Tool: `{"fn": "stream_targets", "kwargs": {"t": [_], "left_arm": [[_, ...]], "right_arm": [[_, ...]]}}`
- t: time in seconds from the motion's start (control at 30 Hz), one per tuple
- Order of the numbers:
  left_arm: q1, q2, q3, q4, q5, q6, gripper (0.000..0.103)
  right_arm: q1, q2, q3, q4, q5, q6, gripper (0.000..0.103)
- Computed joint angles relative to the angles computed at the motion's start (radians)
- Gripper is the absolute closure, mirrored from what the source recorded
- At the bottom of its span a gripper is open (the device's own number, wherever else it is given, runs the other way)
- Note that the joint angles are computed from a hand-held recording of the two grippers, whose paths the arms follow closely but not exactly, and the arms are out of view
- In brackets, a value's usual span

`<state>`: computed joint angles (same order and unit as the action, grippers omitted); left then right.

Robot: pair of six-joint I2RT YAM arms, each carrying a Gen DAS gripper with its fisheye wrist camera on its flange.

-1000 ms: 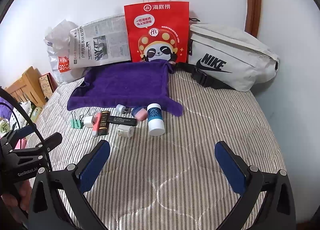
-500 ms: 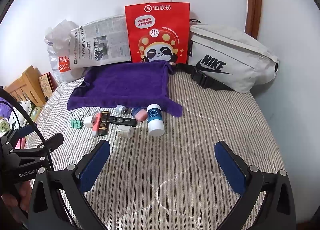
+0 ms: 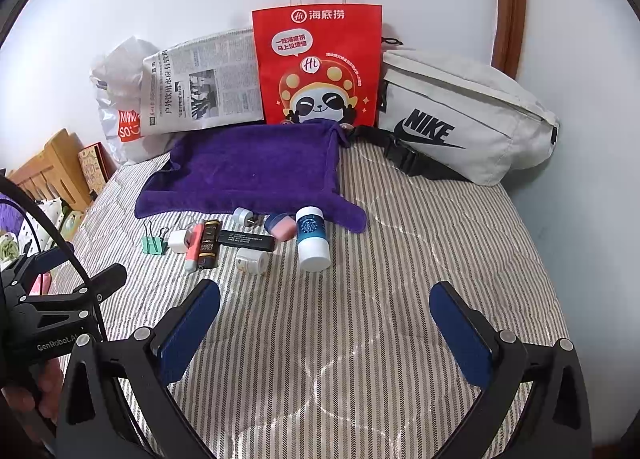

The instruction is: Organize rigid objects

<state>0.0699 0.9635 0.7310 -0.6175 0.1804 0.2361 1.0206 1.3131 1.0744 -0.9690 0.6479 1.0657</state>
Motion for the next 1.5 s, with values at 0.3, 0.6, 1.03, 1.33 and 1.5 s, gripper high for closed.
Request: {"fn": "stream_targets", "kwargs": {"t": [0.3, 0.6, 1.03, 1.33, 1.5], "left_arm": [[0.006, 0.000, -0.001, -0.001, 0.004, 0.003, 0.000], [0.015, 0.001, -0.005, -0.001, 0.010, 0.011, 0.000], [0.021, 0.002, -0.014, 0.005, 0.010, 0.021, 0.000], [0.020, 0.017, -0.019, 0.020, 0.012, 0.022, 0.000], [0.025, 0.048, -0.030, 0.054, 0.016, 0.033, 0.000]], "right_arm": [[0.005, 0.009, 0.004, 0.000, 0.001, 0.002, 0.000], [0.002, 0.007, 0.000, 0.003, 0.001, -0.004, 0.000], [0.006, 0.008, -0.004, 0.004, 0.001, -0.001, 0.000], [-0.009, 0.007, -0.026, 0.033, -0.002, -0.010, 0.000], [-0.036, 0.005, -0.061, 0.102, -0.024, -0.045, 0.000]]}}
